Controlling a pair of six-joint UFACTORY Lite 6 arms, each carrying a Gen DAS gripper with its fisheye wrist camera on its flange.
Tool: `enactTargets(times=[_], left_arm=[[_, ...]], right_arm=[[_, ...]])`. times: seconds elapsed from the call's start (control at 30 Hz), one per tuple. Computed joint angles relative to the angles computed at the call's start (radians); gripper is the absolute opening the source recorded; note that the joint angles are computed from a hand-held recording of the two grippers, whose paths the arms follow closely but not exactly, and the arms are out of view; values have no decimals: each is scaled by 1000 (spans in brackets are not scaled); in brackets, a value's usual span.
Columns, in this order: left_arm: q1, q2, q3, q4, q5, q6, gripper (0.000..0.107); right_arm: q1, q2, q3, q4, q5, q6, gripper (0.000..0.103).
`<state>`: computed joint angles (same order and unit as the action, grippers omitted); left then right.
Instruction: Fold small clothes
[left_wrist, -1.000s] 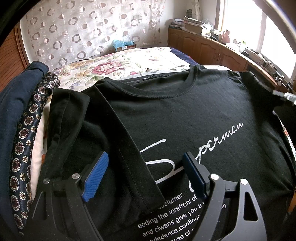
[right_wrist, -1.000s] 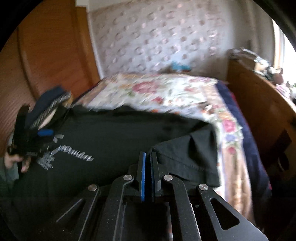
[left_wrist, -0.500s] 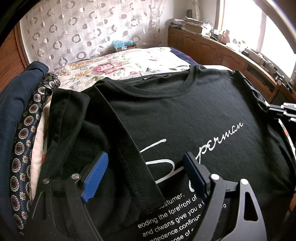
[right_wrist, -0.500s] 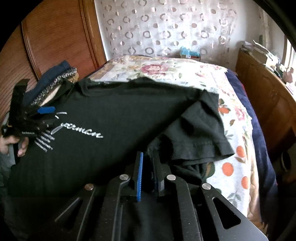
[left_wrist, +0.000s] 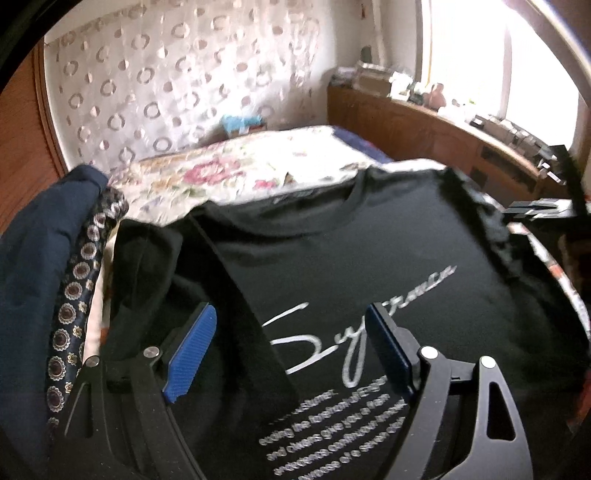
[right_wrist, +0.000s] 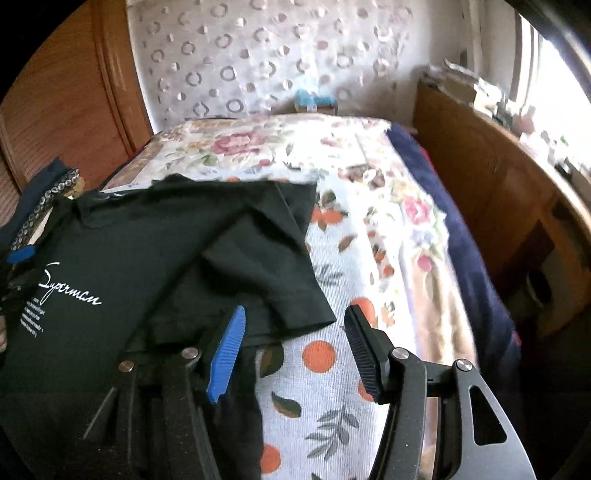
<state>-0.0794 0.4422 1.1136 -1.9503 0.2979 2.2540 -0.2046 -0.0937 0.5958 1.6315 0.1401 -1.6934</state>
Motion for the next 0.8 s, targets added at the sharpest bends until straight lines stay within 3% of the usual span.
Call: enactTargets(times=[0.1,0.17,0.3,0.57,0.8], left_arm=[[6,-26,-34,-96,25,101,83],[11,-25,-33,-85,30,91,83],[26,-17,-28,-58,35,58,83],[60,-43,-65,-73,88,58,83],[75,-36,-62,-66,103,46,83]], right_arm=[[-14,76,44,105,46,-89,59],[-18,107,83,52,59,-28,49],[-28,121,124,-79,104,59,6],[108,116,207,-153,64,108,3],[261,211,339,-82,45,52,3]])
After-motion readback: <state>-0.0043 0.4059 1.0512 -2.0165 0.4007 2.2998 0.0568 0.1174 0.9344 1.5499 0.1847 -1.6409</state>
